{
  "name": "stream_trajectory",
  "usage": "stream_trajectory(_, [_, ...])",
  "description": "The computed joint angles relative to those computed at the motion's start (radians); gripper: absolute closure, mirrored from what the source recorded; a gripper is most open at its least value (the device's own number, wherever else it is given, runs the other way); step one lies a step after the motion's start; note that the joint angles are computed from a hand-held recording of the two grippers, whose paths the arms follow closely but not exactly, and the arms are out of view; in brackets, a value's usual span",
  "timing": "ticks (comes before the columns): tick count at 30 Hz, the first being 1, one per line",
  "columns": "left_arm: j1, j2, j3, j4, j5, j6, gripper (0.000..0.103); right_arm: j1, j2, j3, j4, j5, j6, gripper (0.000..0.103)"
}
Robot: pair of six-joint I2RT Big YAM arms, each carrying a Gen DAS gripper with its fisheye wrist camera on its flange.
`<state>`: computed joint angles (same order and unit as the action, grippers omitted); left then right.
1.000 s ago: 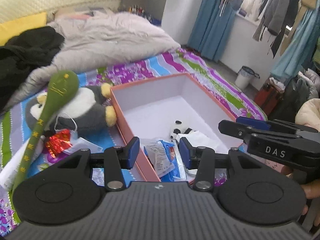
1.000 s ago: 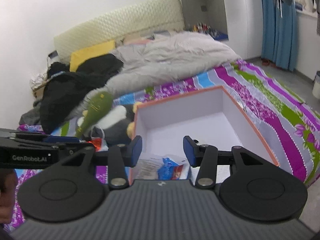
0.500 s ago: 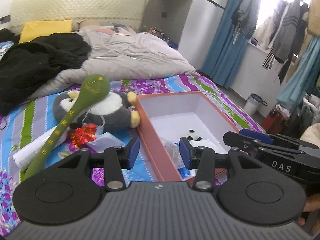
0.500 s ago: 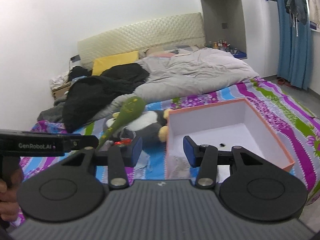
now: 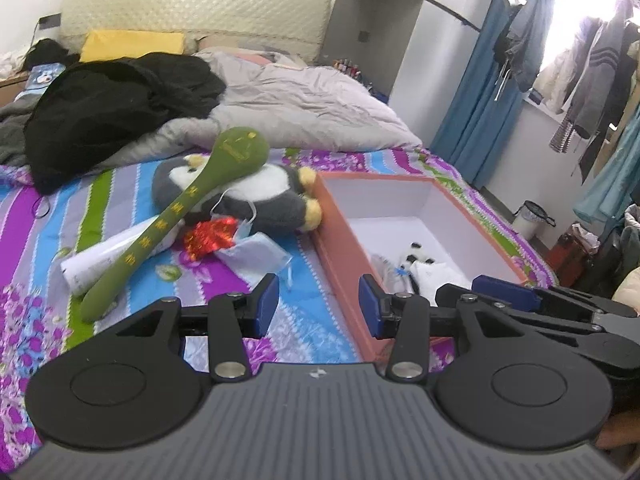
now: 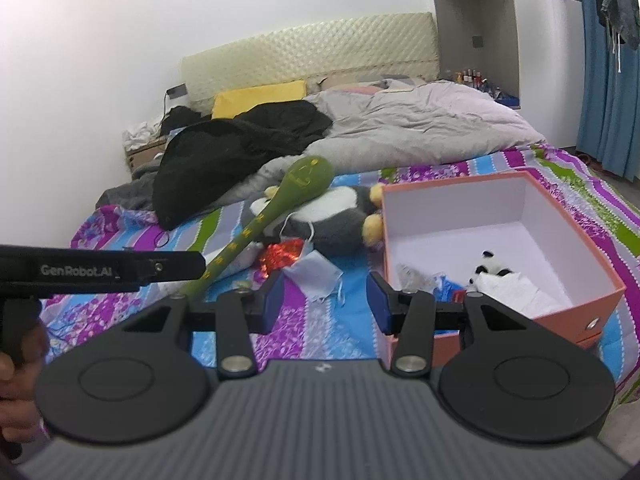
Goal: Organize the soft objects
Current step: 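Withdraw both grippers from the box back toward the pile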
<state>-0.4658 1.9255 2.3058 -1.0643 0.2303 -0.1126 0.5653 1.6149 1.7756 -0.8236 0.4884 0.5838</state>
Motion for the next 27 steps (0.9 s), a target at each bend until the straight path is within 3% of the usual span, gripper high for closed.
stream_trajectory(6, [0.014, -0.103, -0.201, 0.102, -0.011, -0.006, 0.051, 0.035, 0.005, -0.015, -0.009, 0.015, 0.01, 0.055])
stream_trajectory(12, [0.022, -0.16, -0.323, 0.126, -0.029, -0.014, 0.049, 0.058, 0.007, -0.04, -0.019, 0.003, 0.04, 0.055])
stream_trajectory(21, [0.051, -0.128, -0.327, 0.1, -0.019, -0.052, 0.043, 0.06, 0.046, -0.021, -0.036, -0.026, 0.03, 0.055])
stream_trajectory(27, [0.064, -0.046, -0.227, 0.06, -0.026, -0.038, 0.042, 0.038, 0.091, 0.019, -0.044, -0.058, 0.025, 0.055])
